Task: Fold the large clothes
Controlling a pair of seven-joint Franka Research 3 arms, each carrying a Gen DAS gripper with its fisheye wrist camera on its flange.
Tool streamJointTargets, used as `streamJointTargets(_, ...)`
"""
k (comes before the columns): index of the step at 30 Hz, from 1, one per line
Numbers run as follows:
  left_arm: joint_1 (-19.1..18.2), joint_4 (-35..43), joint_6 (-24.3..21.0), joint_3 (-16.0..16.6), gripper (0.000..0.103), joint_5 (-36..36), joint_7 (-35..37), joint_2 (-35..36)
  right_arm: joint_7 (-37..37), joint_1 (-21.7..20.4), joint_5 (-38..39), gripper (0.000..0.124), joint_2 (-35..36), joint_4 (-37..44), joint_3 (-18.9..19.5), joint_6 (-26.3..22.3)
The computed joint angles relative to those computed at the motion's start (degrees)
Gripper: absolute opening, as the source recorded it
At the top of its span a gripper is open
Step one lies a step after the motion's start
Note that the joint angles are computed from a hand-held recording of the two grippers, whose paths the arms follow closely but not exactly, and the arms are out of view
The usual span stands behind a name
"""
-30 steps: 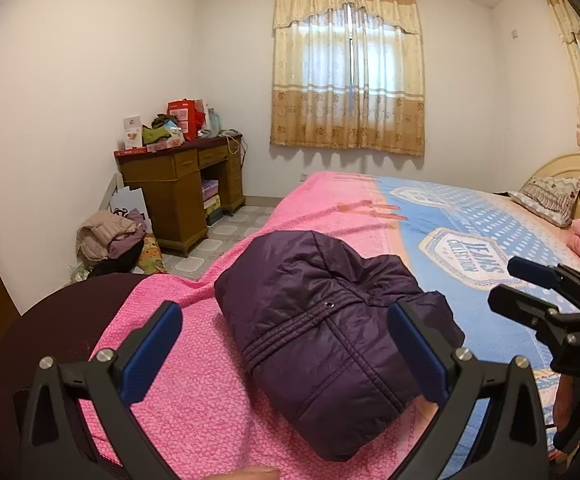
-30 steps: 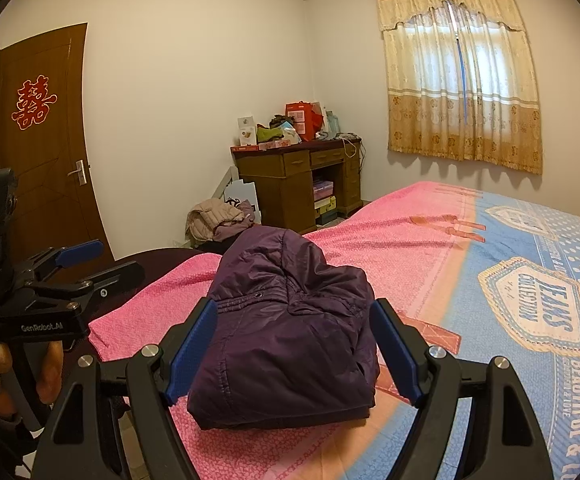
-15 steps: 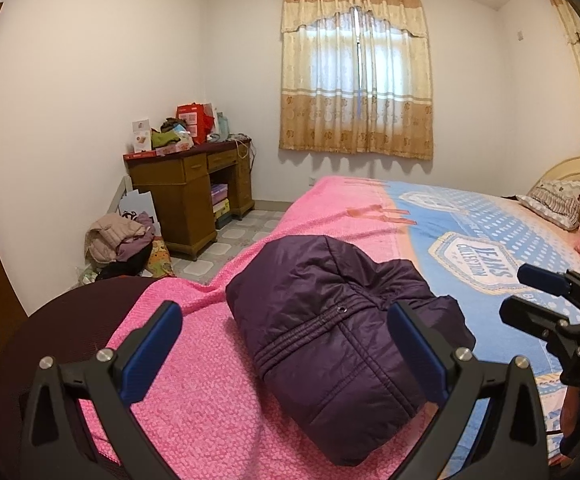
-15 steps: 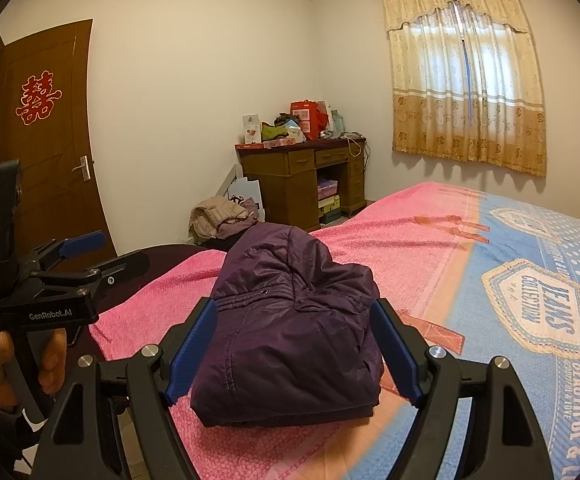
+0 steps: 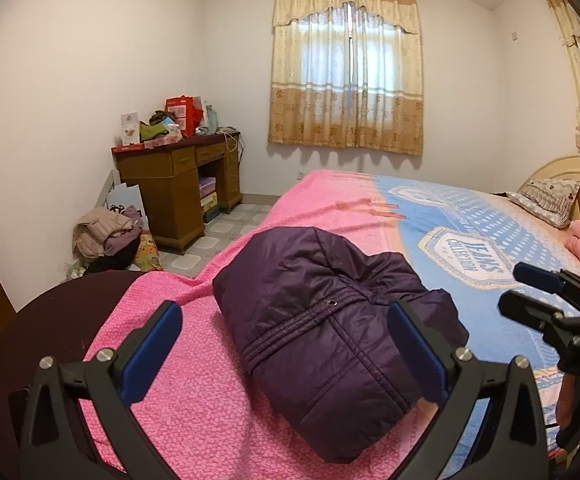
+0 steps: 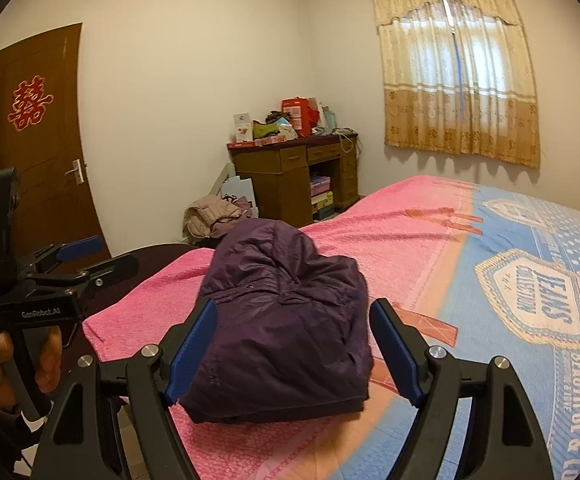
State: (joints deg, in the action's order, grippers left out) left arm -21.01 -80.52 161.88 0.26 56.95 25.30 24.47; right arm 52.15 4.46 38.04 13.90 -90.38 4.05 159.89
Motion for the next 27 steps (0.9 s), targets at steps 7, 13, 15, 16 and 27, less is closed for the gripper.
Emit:
streamJointTargets(7, 0.8, 1.0, -1.6, 0.8, 0.103, -1.4, 2.1, 2.1, 1.4, -3.6, -0.4, 0.078, -1.0, -3.1, -3.7, 0.1)
streamJointTargets(13, 4.3, 2.5, -8.6, 2.0, 0.103, -4.7, 3.8, 5.3, 21.4, -6.8, -19.8, 0.078, 0.0, -6.0, -15.6, 1.3)
streamJointTargets(15, 5.3, 4.4, -12.6, 2.6, 0.103, -6.0, 4.8, 6.9, 33.3, -6.7, -31.4, 0.078, 2.1, -4.8, -22.7, 0.0)
streamJointTargets(16, 5.9, 5.1, -13.5, 2.7, 0.103, -6.6, 5.4, 7.6, 36.7, -6.7, -34.6, 0.078, 3.0, -4.0, -25.1, -0.8)
streamJointTargets(27, 8.4, 22.0, -30.0, 3.1, 0.103, -16.2, 11.7, 20.2, 52.8, -24.6, -40.7, 0.078, 16.3, 12.2, -30.5, -19.1)
